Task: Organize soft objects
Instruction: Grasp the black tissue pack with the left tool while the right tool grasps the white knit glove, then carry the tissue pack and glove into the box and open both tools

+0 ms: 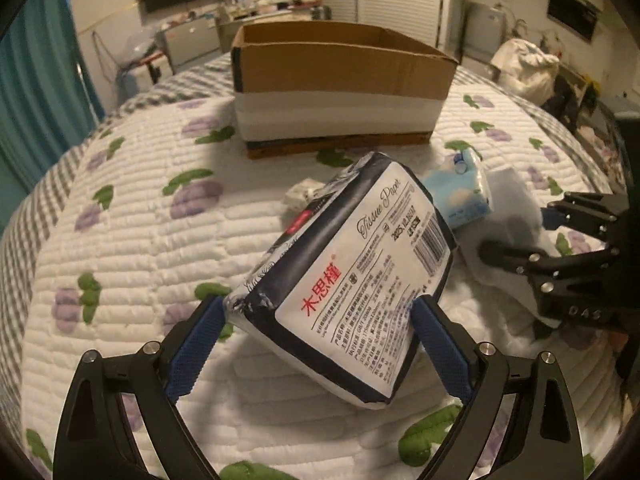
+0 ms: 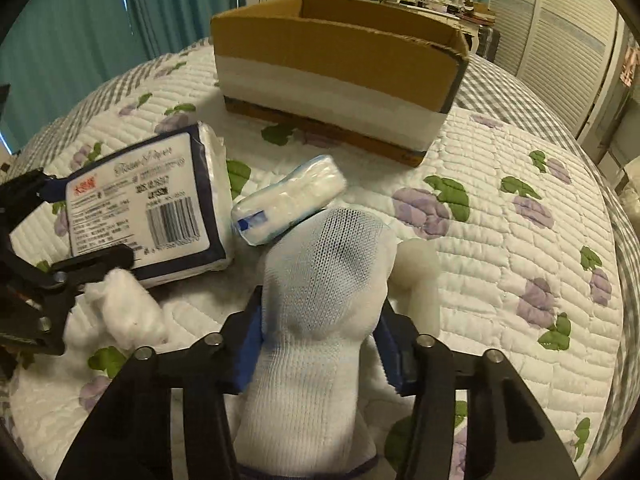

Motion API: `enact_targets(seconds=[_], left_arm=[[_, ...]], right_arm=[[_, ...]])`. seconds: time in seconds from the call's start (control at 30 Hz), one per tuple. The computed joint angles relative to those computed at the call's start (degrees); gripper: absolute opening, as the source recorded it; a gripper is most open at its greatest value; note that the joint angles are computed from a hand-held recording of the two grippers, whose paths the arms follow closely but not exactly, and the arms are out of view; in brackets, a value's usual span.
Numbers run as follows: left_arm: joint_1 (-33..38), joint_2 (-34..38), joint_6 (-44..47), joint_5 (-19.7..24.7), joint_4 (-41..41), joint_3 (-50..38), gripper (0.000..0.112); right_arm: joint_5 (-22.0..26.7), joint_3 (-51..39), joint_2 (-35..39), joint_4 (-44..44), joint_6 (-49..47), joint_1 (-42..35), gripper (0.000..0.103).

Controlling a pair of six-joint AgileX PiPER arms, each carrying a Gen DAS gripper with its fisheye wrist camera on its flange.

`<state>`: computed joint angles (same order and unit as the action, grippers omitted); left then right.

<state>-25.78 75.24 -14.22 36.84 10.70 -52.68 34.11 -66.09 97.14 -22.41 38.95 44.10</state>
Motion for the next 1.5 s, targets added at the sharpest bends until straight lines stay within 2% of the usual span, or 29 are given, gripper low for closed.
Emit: enact_targets(seconds=[0.07,0.13,0.23,0.3,0.5,0.77,0.9,0.97,1.07,1.23,1.4,1.5], left_arm=[[0.73,-0.38,1.72,0.09,-1.58,-0.29,0.078],[1.96,-1.40,4.13,0.55,-4.50,-0.69,0.061],[3.83,-2.64,6.91,2.02,-8.68,-1.87,0.048],[2.12,-3.47,2.66,3.65,-5.30,-2.80,0.044],[-5.04,-6.39,-11.42,11.21,7.23,-7.57,0.040],[-13.53,-7.23,-19.18,22.08,16.88,-19.91,0.040],[-13.86,-4.44,-18.35,24.37,18.08,-27.10,0.040],[-13.63,-2.29,-17.90,25.01,18.89,-30.76,0.040],[-10.62,1.08,-15.24,23.61,16.63,-35.62,0.040],[-4.77,9.38,-9.33,20.48,12.09,-44.25,0.041],[0.87,20.45,-3.55,17.06,6.59,-53.03,0.041],[3.12,26.93,-1.04,15.64,4.73,-57.23,0.041]], right_arm=[[0.57,0.09,-0.86,-0.58,0.82,0.04,0.046],[0.97,0.52,-2.00,-1.68,2.13,0.21,0.046],[1.47,1.70,-4.63,-2.58,3.14,0.39,0.045],[2.26,2.13,-6.26,-4.06,4.39,1.00,0.044],[3.65,3.31,-12.66,-5.88,6.17,2.60,0.043],[6.53,-0.06,-19.30,-7.16,4.25,3.46,0.043],[8.24,-5.70,-19.69,-7.42,-0.09,2.32,0.043],[8.05,-10.13,-18.66,-3.89,-5.25,0.18,0.043],[8.35,-17.36,-15.72,-0.30,-10.99,-2.61,0.043],[9.06,-32.20,-6.31,5.09,-18.56,-7.19,0.043],[11.50,-50.45,8.73,10.09,-22.71,-11.07,0.043],[15.63,-63.68,19.55,13.53,-24.98,-13.16,0.043]])
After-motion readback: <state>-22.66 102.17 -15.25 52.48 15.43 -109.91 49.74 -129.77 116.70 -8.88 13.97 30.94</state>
